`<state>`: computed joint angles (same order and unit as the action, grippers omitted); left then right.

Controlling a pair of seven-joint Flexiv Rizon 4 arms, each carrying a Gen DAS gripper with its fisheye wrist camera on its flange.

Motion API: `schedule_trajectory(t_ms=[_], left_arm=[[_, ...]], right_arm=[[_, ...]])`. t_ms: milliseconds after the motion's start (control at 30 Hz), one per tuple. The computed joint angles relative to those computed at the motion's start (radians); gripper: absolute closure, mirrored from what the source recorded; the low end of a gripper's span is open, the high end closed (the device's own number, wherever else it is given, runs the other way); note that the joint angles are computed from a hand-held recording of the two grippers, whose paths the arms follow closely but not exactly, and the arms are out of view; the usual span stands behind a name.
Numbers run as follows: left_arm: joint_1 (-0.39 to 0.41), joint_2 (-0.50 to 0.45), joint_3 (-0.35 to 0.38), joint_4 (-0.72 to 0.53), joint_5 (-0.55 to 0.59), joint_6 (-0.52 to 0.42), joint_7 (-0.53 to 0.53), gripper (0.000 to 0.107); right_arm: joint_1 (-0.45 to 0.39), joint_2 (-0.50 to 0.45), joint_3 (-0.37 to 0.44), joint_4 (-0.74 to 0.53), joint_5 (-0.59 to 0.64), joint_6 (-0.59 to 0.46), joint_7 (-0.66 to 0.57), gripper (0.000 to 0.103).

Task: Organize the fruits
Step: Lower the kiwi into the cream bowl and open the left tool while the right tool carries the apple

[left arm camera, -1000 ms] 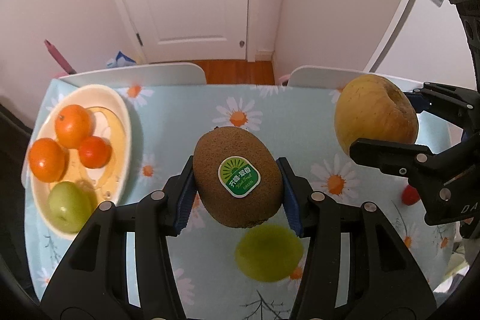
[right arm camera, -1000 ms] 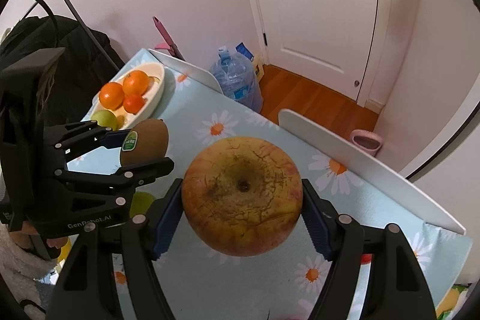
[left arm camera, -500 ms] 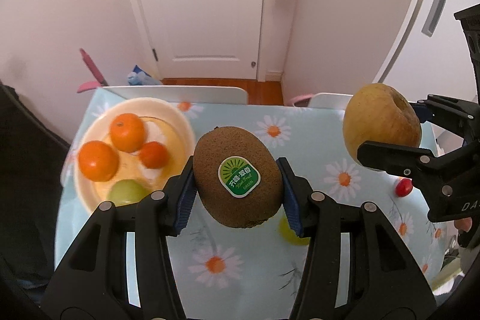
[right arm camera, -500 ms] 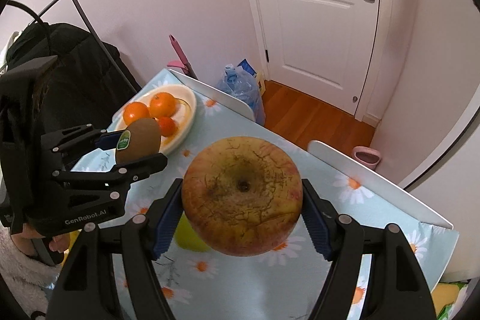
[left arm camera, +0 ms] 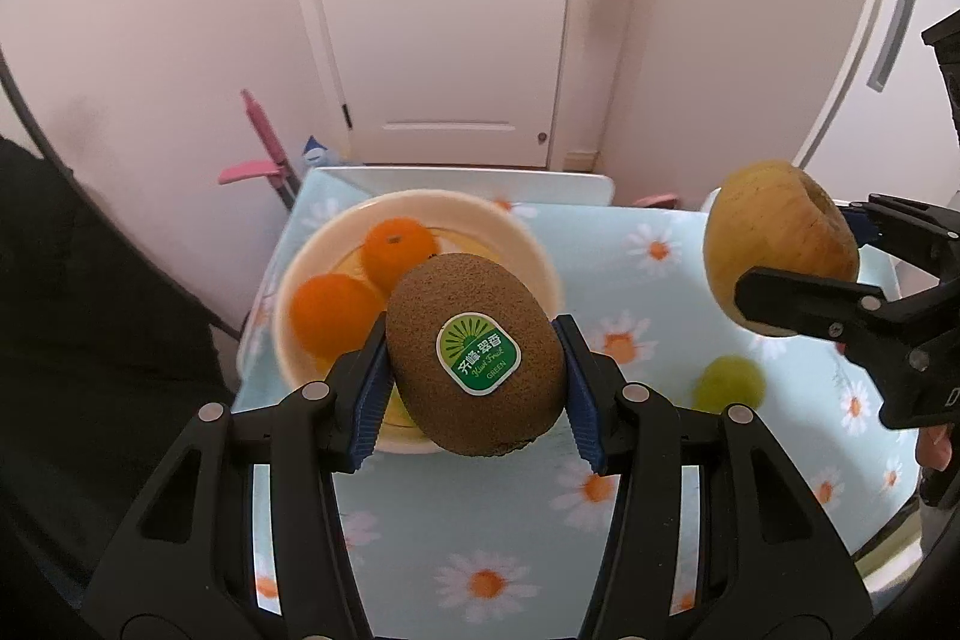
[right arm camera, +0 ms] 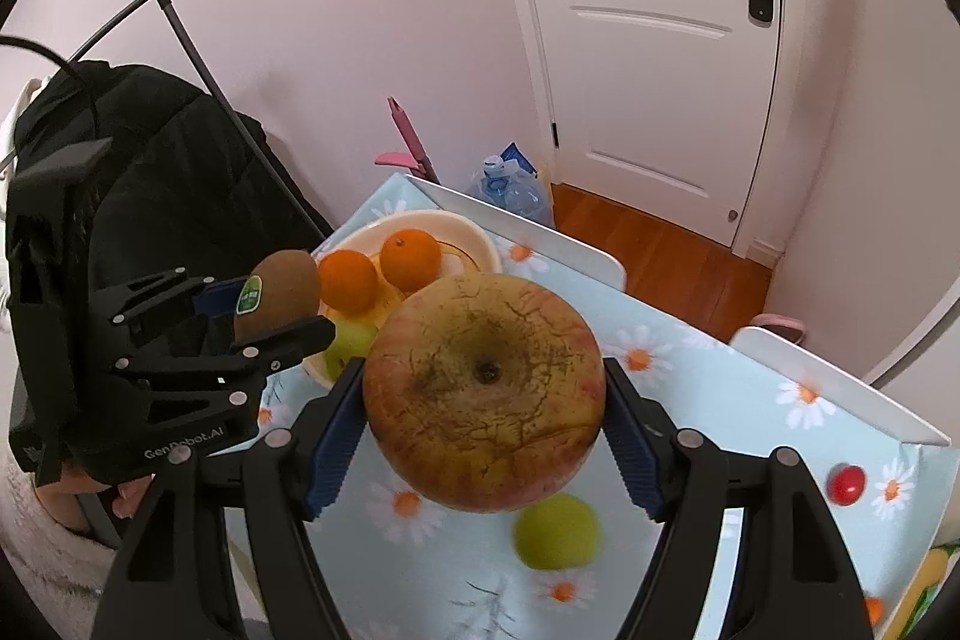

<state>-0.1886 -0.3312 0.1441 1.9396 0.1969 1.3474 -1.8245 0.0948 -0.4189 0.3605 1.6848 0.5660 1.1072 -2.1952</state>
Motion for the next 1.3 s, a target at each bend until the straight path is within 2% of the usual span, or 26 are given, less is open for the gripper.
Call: schedule_trajectory(t_ms=[167,467,633,733,867,900,933,1000,1067,1100,1200,1300], left_arm=[[0.076,-0.010,-0.028,0.044,-0.049,0.049,0.104,0.052],[0.210,-0.096,-0.139,0.097,-0.207,0.179,0.385,0.052],[0.244,-0.131,-0.188,0.111,-0.270,0.251,0.482,0.052],[0.214,-0.147,-0.155,0.098,-0.293,0.256,0.507,0.052],[0.236,-0.147,-0.180,0.114,-0.335,0.270,0.532,0.050],[0.228,-0.145,-0.172,0.118,-0.342,0.279,0.529,0.042],[0.214,-0.140,-0.158,0.123,-0.346,0.286,0.523,0.022],[0.181,-0.129,-0.122,0.134,-0.353,0.317,0.500,0.004],[0.210,-0.111,-0.156,0.157,-0.365,0.344,0.496,0.004],[0.200,-0.102,-0.146,0.159,-0.373,0.334,0.489,0.004],[0.104,-0.092,-0.037,0.154,-0.374,0.316,0.447,0.004],[0.049,-0.076,0.029,0.165,-0.371,0.304,0.399,0.004]], right_arm=[[0.069,-0.027,-0.023,0.001,-0.058,0.050,0.114,0.033],[0.137,-0.096,-0.026,0.012,-0.188,0.166,0.320,0.033],[0.146,-0.124,-0.027,0.028,-0.267,0.210,0.428,0.033],[0.139,-0.135,-0.019,0.034,-0.309,0.219,0.473,0.033],[0.118,-0.145,0.003,0.032,-0.351,0.211,0.496,0.033],[0.115,-0.149,0.008,0.029,-0.360,0.208,0.497,0.033],[0.108,-0.153,0.015,0.024,-0.367,0.202,0.493,0.033],[0.094,-0.159,0.031,0.013,-0.374,0.188,0.480,0.033],[0.081,-0.163,0.044,0.000,-0.376,0.169,0.461,0.033],[0.078,-0.164,0.047,-0.004,-0.375,0.163,0.454,0.033],[0.067,-0.168,0.060,-0.022,-0.367,0.139,0.423,0.033],[0.065,-0.169,0.064,-0.037,-0.359,0.113,0.388,0.033]])
